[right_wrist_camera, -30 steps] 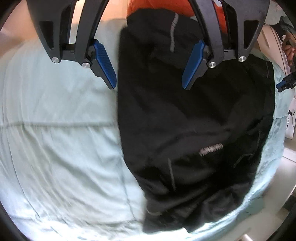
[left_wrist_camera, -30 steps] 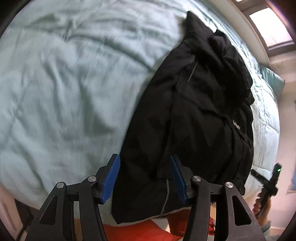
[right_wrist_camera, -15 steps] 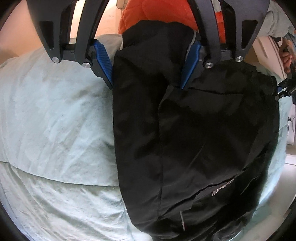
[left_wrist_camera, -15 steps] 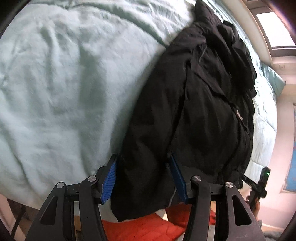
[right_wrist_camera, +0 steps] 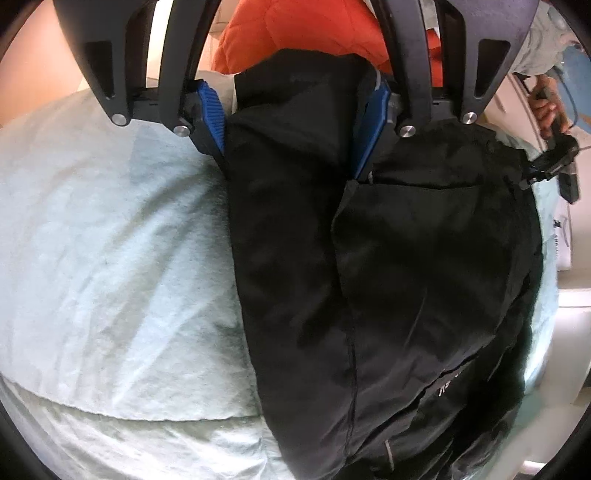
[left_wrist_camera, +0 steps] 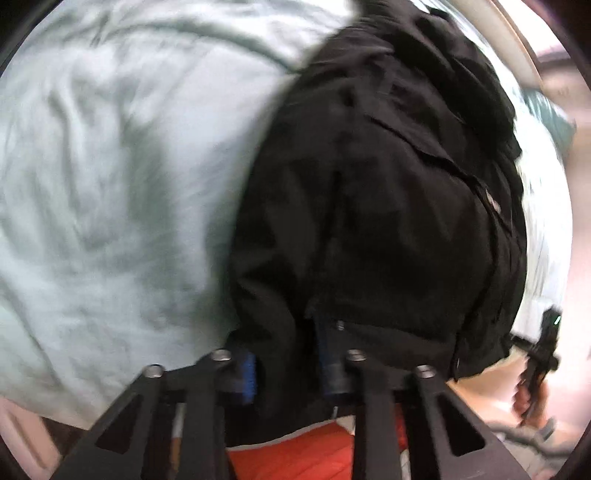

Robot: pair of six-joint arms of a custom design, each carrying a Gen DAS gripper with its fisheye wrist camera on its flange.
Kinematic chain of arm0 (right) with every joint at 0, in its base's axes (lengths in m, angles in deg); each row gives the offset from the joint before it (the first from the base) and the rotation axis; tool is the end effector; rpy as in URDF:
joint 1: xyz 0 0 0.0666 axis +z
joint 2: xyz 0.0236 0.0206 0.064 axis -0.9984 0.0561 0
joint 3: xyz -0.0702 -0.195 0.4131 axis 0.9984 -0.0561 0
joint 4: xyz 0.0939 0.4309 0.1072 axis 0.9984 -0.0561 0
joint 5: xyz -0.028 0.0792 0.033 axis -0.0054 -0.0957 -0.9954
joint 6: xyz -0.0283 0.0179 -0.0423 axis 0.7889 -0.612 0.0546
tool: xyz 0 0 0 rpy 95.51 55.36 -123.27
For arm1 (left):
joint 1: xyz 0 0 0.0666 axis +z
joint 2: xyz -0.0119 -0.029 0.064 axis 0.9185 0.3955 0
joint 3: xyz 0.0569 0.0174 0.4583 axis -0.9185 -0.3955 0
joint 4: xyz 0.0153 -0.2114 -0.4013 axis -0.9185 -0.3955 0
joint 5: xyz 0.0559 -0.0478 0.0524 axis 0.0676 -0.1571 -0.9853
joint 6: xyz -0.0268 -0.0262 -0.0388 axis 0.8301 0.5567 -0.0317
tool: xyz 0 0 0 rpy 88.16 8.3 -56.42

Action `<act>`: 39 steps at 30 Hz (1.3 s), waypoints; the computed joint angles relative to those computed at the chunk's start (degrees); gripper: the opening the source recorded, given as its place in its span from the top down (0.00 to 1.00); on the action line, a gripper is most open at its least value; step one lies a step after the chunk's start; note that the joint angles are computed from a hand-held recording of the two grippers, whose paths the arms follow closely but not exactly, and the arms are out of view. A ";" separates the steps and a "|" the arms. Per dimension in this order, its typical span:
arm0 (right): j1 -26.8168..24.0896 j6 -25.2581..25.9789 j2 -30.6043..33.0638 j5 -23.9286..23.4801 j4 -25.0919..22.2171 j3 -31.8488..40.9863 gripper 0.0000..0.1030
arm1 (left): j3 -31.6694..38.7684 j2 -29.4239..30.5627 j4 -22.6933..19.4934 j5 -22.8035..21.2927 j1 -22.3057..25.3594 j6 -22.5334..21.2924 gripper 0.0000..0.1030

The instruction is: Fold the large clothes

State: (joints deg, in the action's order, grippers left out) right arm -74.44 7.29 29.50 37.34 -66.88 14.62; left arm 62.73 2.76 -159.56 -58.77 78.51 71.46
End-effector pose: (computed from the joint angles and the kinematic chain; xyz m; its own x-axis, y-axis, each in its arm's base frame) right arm 0.4918 0.1184 0.4720 -0.9842 0.1605 0.0747 0.1757 0.9369 0.3024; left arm 0.4905 0.0894 0.4532 -0.9806 -0.1957 -0.0078 -0.1806 0.9190 -0.3505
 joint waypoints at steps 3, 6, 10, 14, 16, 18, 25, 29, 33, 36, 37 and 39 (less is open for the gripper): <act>0.39 1.98 -0.77 -0.37 -1.01 1.08 0.47 | 1.59 -0.67 -1.62 3.37 -0.16 -3.01 0.85; -0.07 5.20 -1.79 -3.50 -2.19 1.23 0.47 | 1.40 -0.65 -2.94 10.53 2.05 -3.88 0.85; -1.66 6.41 -1.05 -6.96 -2.90 -0.97 0.47 | -1.32 0.57 -3.16 8.71 3.25 -1.66 0.85; -2.47 4.73 -0.55 -8.95 -1.30 -2.44 0.42 | -3.17 0.19 -3.10 10.15 4.03 -0.89 0.83; -3.05 4.31 -0.88 -9.69 -1.07 -2.92 0.41 | -3.13 0.26 -3.25 10.66 4.26 -0.14 0.80; -3.07 4.89 -0.34 -9.65 -1.15 -2.59 0.39 | -3.02 0.57 -3.25 9.42 3.61 -0.26 0.78; -0.96 5.86 0.25 -5.71 -3.46 0.71 0.62 | 1.58 -0.09 -3.94 3.74 -0.80 -3.24 0.90; -1.64 6.02 -2.64 -10.83 -0.46 3.47 0.71 | 4.42 0.22 -5.07 14.86 1.46 -4.01 0.90; -1.37 5.61 0.39 -14.06 -1.58 3.91 0.68 | 4.62 2.54 -5.13 13.70 -0.42 -2.14 0.88; -0.03 7.51 2.38 -12.43 -4.15 3.75 0.64 | 3.92 3.09 -5.21 11.80 -1.23 -0.25 0.88; 0.10 7.38 2.54 -11.75 -4.32 3.58 0.64 | 3.32 2.67 -4.47 11.10 -1.73 0.85 0.88; -0.15 5.70 2.41 -11.28 -3.96 3.14 0.67 | 3.67 2.39 -3.39 9.36 -1.91 2.89 0.89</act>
State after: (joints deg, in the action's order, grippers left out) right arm -74.59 12.99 31.91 26.06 -70.84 17.76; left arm 66.39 5.15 -162.95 -49.41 76.60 74.35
